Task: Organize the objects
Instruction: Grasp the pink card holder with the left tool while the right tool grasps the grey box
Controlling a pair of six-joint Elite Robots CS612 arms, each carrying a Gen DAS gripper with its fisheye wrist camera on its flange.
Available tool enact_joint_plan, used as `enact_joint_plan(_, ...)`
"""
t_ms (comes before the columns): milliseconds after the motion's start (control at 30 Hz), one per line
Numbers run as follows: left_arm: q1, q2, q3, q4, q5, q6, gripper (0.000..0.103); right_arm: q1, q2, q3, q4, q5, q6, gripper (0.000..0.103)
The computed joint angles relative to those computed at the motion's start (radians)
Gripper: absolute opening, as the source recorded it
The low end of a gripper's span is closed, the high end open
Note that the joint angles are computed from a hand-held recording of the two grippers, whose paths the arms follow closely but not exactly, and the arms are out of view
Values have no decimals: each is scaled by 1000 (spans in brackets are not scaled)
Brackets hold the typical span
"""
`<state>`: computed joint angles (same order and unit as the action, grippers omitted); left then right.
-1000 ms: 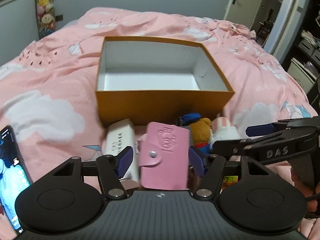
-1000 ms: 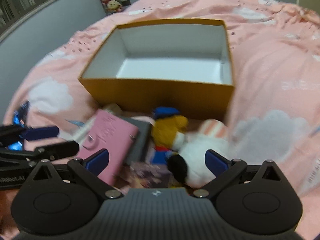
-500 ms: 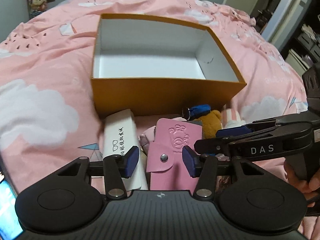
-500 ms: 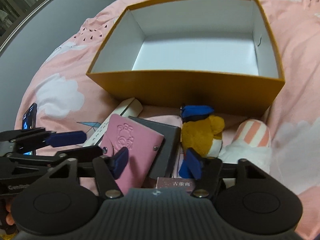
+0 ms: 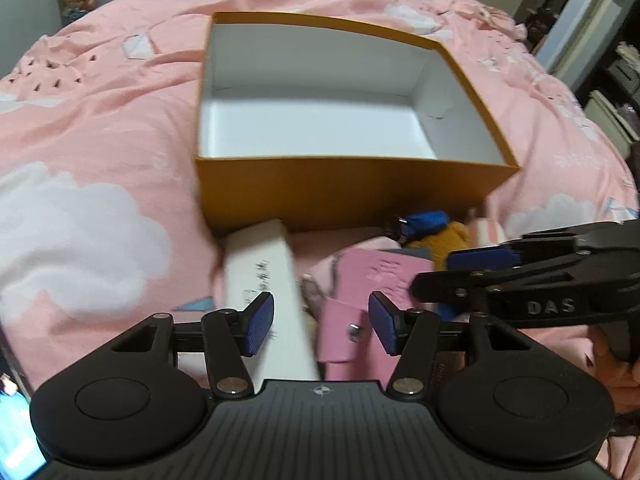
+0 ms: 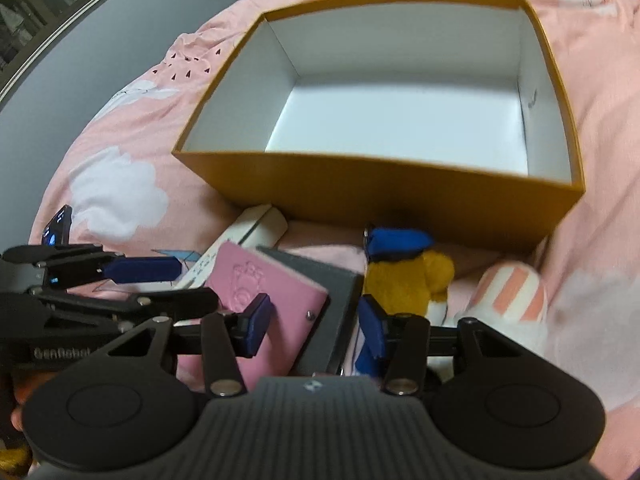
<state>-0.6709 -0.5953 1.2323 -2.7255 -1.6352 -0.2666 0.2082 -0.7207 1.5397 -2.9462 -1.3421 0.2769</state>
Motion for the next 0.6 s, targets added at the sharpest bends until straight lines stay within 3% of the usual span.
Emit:
enact_joint_plan(167,8,23,-76,130,25,-28,64,-6,7,-23,29,14,3,52)
enact_joint_plan(367,19,25,-75,98,-105,2,64,-24,4,-8,36,94,56,52)
enact_joint_plan(533,10,33,-74,106,-106,45,64,-33,9,6,31,151,93,47)
enact_joint_plan(600,8,38,-72,95,-104,63,67,-35,6,12,23,154,99,39)
